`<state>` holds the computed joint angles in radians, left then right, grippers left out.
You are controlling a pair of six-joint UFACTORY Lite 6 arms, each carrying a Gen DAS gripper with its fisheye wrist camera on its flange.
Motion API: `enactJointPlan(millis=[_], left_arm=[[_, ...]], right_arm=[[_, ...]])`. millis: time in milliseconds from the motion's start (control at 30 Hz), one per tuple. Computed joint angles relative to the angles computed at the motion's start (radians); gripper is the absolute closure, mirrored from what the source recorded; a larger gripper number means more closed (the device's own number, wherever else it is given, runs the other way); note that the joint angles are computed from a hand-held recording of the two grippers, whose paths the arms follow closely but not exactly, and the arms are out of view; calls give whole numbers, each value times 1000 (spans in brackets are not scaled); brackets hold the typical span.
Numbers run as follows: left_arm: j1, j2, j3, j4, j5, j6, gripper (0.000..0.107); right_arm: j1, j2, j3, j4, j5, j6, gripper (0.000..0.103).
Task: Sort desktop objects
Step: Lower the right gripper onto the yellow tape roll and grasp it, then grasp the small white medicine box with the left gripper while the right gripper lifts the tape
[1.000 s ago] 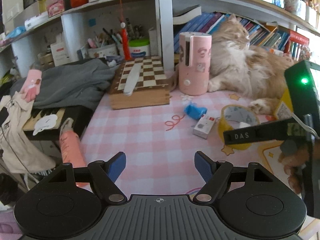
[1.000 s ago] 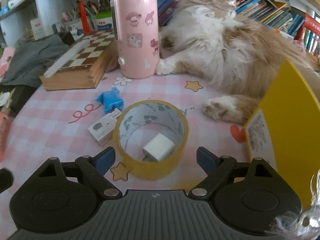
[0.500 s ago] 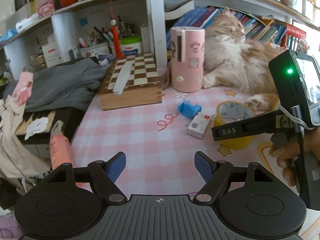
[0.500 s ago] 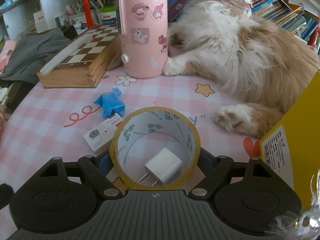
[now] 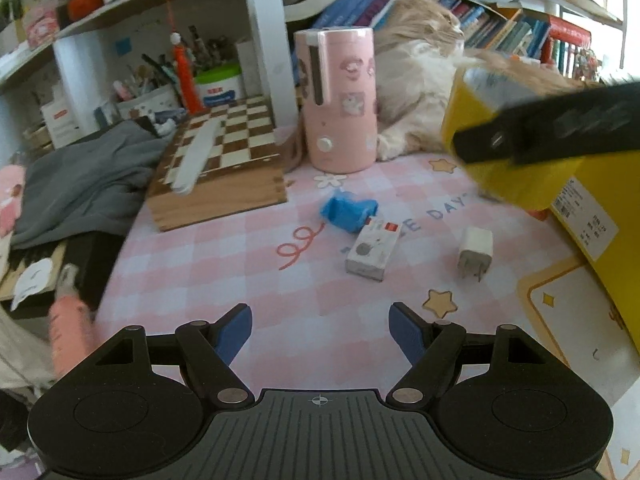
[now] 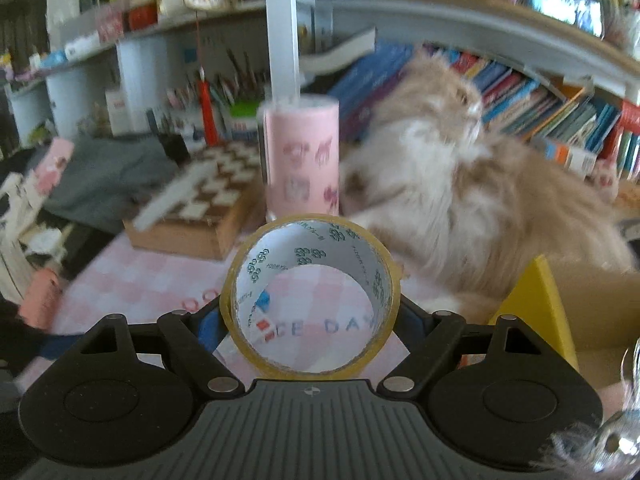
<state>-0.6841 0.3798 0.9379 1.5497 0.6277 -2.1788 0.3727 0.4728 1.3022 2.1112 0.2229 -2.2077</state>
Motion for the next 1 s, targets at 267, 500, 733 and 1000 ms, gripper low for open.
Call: enactJointPlan(millis=[267, 500, 733, 1000], left_arm=[[63, 152, 157, 52, -43, 33, 34], [107, 246, 261, 138, -82, -7, 38], [128, 289, 289, 209, -110, -46, 44], [161, 340, 349, 239, -136, -59, 52]], right_arm=[[-63, -144, -114, -19, 41, 12, 22], [-97, -198, -158, -122, 55, 88, 22], [-106, -208, -161, -233, 75, 182, 22], [-107, -207, -156, -294, 80, 233, 22]])
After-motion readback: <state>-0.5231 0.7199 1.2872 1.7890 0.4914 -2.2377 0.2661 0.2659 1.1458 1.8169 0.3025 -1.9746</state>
